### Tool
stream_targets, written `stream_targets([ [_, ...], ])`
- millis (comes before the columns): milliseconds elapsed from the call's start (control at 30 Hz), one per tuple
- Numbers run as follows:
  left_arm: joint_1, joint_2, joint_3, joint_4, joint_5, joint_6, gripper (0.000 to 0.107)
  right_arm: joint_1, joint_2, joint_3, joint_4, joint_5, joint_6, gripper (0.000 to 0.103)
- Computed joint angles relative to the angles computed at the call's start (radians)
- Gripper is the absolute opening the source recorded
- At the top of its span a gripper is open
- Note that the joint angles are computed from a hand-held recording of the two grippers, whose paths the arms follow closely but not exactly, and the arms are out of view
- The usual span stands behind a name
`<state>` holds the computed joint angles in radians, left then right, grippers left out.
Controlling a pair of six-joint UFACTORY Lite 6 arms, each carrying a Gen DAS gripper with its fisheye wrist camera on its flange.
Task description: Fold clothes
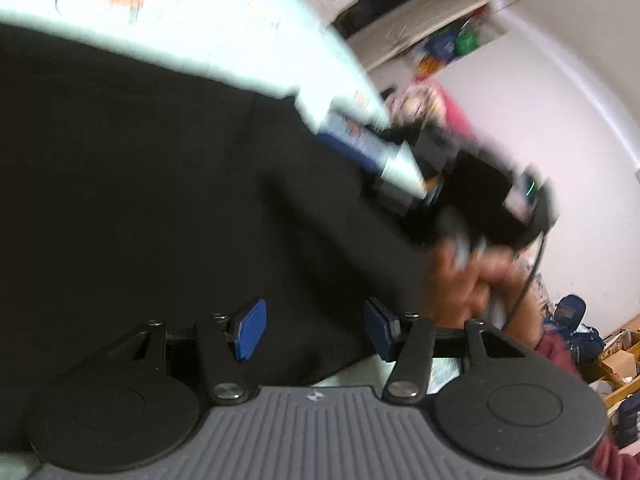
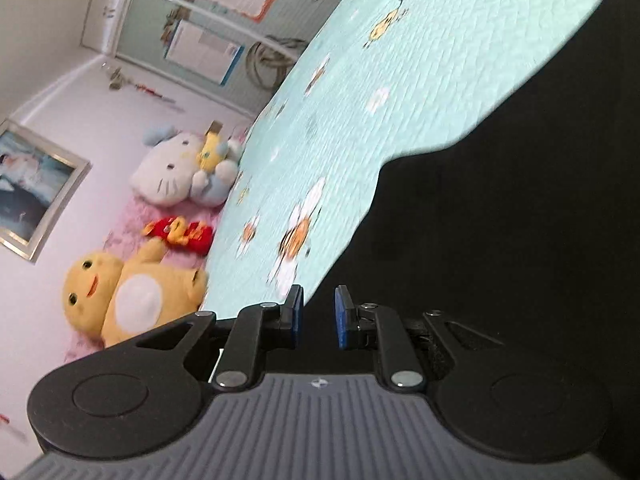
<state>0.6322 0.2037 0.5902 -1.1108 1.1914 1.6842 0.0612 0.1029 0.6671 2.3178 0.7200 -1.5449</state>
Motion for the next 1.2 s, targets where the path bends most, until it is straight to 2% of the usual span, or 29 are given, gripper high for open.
stream_targets([
  [67, -0.001, 0.009, -0.018, 0.0, -0.024, 0.091, 0.036, -0.024, 0.075, 0.069, 0.0, 0.003, 0.005, 0.018],
  [133, 0.002, 0.026, -0.005, 0.014, -0.028, 0.109, 0.031, -0.05, 0.156, 0.141, 0.0, 0.014, 0.018, 0.018],
  [200, 0.001, 0.063, 0.023, 0.017, -0.038, 0.084, 0.019, -0.067, 0.284, 0.267, -0.011, -0.021, 0.048, 0.018],
  [267, 0.008, 0.088, 0.035, 0.017, -0.04, 0.076, 0.014, -0.083, 0.416, 0.4, -0.048, -0.071, 0.097, 0.013],
  [300, 0.014, 0.099, 0.039, 0.018, -0.039, 0.074, 0.013, -0.092, 0.464, 0.432, -0.044, -0.052, 0.108, 0.0],
  [367, 0.015, 0.083, 0.024, 0.014, -0.045, 0.085, 0.013, -0.112, 0.561, 0.494, -0.037, -0.004, 0.13, 0.0],
  [533, 0.035, 0.022, -0.012, 0.027, -0.04, 0.087, 0.014, -0.106, 0.549, 0.429, 0.051, 0.063, 0.084, 0.0],
  [600, 0.041, 0.015, -0.007, 0.029, -0.035, 0.083, 0.014, -0.114, 0.499, 0.387, 0.021, 0.047, 0.119, 0.003],
  [700, 0.049, -0.044, -0.057, 0.004, -0.042, 0.115, 0.014, -0.049, 0.316, 0.278, 0.047, -0.079, 0.029, 0.025],
  [800, 0.095, -0.099, -0.072, 0.027, -0.016, 0.07, 0.014, 0.002, 0.116, 0.089, 0.092, -0.03, -0.066, 0.025],
  [867, 0.183, -0.124, -0.056, 0.075, 0.034, 0.05, 0.021, 0.036, 0.003, -0.036, 0.136, -0.01, -0.11, 0.027],
  [967, 0.372, -0.077, 0.025, 0.138, 0.118, 0.028, 0.027, 0.019, -0.042, -0.15, 0.112, 0.028, -0.088, 0.028],
  [1033, 0.477, 0.011, 0.117, 0.158, 0.127, -0.005, 0.027, 0.027, -0.035, -0.184, 0.143, -0.018, -0.104, 0.025],
  [1100, 0.562, 0.101, 0.224, 0.164, 0.133, -0.052, 0.027, 0.036, -0.047, -0.235, 0.221, -0.026, -0.178, 0.01],
  [1167, 0.635, 0.181, 0.327, 0.167, 0.15, -0.106, 0.028, 0.092, -0.133, -0.277, 0.316, -0.1, -0.21, 0.014],
  [1200, 0.673, 0.198, 0.362, 0.17, 0.177, -0.121, 0.03, 0.135, -0.172, -0.284, 0.369, -0.15, -0.245, 0.021],
])
